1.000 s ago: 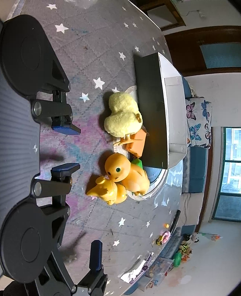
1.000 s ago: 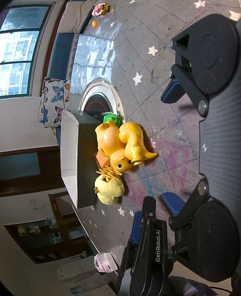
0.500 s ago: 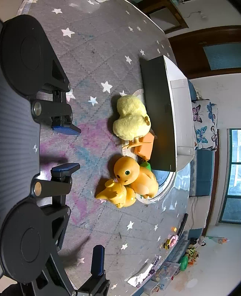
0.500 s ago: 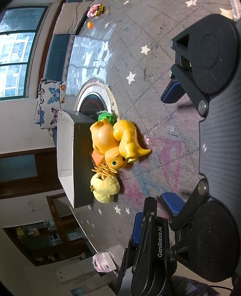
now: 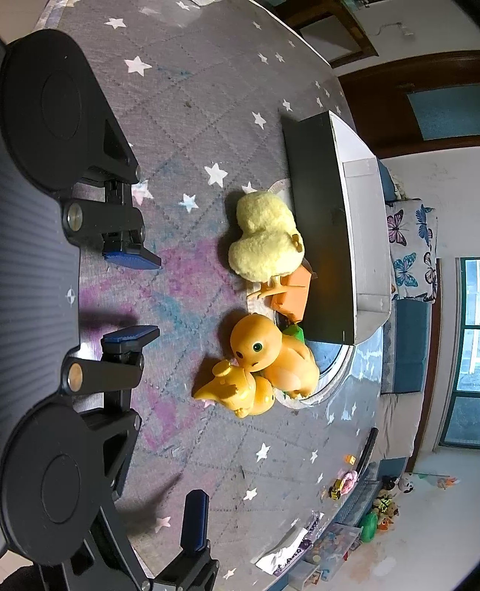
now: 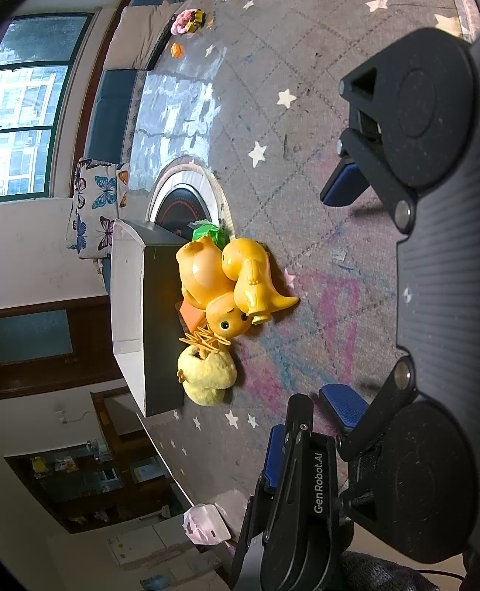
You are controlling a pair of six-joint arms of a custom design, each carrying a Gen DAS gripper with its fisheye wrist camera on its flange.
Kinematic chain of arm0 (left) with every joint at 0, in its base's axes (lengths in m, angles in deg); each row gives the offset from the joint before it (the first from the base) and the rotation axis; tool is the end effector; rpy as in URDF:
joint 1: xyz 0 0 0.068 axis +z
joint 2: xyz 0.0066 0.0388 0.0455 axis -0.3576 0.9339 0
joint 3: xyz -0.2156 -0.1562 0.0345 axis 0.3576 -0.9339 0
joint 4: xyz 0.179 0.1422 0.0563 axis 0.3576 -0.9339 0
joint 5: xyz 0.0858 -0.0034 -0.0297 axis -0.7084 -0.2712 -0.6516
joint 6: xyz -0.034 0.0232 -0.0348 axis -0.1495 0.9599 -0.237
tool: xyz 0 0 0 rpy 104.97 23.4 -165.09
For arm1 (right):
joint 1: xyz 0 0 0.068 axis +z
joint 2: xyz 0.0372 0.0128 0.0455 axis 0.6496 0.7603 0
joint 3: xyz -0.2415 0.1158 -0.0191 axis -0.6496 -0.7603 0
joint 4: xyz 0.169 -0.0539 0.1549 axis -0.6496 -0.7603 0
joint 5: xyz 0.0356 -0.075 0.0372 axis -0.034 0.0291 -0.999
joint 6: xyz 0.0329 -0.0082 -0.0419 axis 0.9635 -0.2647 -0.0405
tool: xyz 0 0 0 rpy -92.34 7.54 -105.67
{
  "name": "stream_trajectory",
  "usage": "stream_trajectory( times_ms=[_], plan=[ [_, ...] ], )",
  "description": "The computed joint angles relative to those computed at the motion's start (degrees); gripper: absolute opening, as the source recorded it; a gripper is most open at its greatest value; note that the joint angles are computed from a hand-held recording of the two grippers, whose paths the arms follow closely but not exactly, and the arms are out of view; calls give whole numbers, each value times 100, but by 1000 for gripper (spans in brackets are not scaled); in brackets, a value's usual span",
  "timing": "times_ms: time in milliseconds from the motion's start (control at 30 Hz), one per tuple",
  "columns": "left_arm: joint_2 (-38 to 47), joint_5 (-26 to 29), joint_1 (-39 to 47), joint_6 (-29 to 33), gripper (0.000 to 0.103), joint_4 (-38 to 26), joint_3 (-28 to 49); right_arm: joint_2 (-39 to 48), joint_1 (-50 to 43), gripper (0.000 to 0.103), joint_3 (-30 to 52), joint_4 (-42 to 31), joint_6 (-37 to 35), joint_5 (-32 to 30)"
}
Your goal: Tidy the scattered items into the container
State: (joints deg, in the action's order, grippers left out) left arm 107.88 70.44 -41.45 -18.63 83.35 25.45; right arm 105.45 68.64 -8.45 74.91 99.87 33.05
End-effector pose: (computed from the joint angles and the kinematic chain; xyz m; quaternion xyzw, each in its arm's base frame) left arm 0.2711 -0.1004 0.0571 0.1571 0.9215 -0.0543 0.3510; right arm 0.2031 0.1030 0.0834 -0.0653 0.9079 0.0965 0.4027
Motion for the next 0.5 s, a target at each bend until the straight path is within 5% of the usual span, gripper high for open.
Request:
stream_trajectory(
  times_ms=[500],
  plan=[
    [84, 30, 20, -19, 36, 29, 89, 61, 62, 103, 104, -57, -38, 75]
  ],
)
